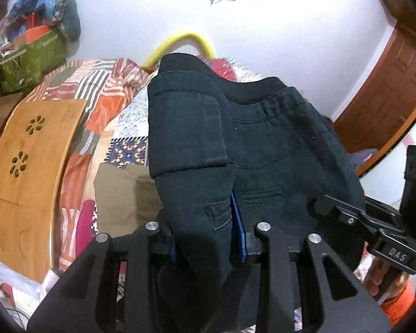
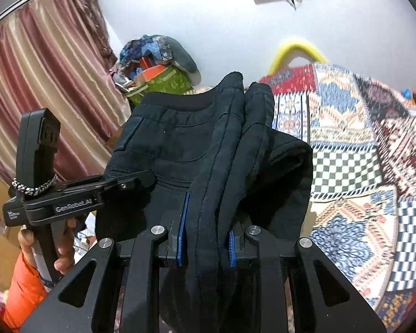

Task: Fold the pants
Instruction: 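Grasp the black pants bundle with both grippers and lift it, then fold the lifted black pants over onto the khaki pants and release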

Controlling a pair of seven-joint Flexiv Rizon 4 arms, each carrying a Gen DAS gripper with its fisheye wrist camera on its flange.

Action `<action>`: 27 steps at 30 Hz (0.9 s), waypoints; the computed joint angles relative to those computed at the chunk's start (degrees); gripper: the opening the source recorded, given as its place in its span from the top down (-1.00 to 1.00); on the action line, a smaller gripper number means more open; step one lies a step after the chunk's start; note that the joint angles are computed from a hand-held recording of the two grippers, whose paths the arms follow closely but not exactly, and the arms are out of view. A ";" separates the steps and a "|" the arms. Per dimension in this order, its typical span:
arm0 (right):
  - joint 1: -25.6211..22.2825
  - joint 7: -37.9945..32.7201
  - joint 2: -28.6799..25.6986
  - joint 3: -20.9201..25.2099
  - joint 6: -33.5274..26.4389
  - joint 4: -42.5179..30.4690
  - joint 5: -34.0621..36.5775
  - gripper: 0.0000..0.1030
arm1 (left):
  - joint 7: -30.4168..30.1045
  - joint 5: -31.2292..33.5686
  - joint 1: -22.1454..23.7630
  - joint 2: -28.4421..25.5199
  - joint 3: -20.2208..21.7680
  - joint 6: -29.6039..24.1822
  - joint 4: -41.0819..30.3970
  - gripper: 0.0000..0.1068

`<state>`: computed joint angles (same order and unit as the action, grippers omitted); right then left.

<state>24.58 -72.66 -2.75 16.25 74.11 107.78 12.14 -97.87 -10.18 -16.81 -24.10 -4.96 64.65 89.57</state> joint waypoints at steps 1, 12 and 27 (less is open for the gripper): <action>0.03 -0.24 -0.73 0.01 -0.02 -0.32 0.75 0.60 | -0.59 0.52 -0.10 -1.49 0.53 -0.37 -0.93 0.41; -3.40 -0.45 -8.86 2.23 -3.12 -1.01 4.98 0.36 | -0.56 -4.90 4.41 -9.75 -2.16 -0.17 -1.04 0.03; -0.53 7.38 2.78 -0.80 0.61 10.11 -18.34 0.19 | -8.65 11.87 -2.61 2.91 6.05 2.40 7.26 0.10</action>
<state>24.06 -65.28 0.03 15.45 74.72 117.89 -6.20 -106.52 1.69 -19.41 -21.18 1.09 67.05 96.82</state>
